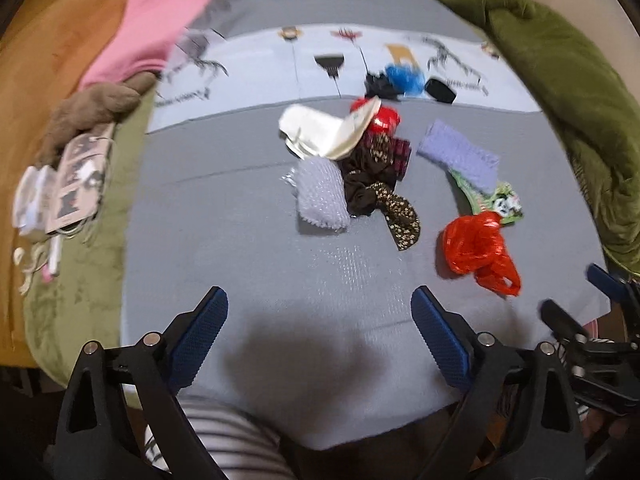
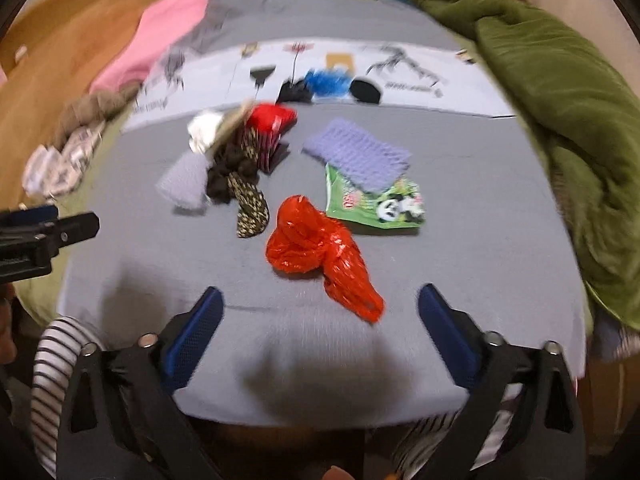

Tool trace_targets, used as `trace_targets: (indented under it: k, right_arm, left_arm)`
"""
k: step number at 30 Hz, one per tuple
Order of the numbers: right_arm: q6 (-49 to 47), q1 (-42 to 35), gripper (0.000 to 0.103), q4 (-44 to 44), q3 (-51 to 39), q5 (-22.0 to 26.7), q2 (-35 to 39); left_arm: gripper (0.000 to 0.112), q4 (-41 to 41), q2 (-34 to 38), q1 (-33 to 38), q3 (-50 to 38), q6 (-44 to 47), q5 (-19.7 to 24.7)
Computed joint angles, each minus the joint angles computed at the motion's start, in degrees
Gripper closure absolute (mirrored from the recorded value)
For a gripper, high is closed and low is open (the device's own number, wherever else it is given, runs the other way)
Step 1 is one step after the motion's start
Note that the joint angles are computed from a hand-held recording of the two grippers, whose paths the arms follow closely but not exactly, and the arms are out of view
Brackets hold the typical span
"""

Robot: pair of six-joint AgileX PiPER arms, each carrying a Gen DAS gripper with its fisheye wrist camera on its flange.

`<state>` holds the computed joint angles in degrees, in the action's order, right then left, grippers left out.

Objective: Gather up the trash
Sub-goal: 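Grasp the red plastic bag with the right tool while the left tool grasps the white bubble-wrap sleeve, then carry both items to the pink bin and open both tools to drop them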

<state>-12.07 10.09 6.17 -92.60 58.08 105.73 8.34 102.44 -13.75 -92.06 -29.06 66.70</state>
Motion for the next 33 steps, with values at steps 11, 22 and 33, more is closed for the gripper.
trace_targets:
  k: [11,22,33]
  right_arm:
    - [0.16,2.46,0.014,-1.99,-14.77,2.06,19.65]
    - [-1.76,2.94,0.054,-1.59,-14.37,-0.43,19.90]
    - [-8.66,-1.86,0.061,12.70,-7.22,0.65,4.80]
  left_arm:
    - [0.026,-2.87,18.67,3.10,-11.77,3.34,-4.23]
    - [0.101,-12.96,23.70,8.74,-12.42,5.11,-7.23]
    - [0.102,-11.32,2.34,6.88,-0.28,7.08,-8.86]
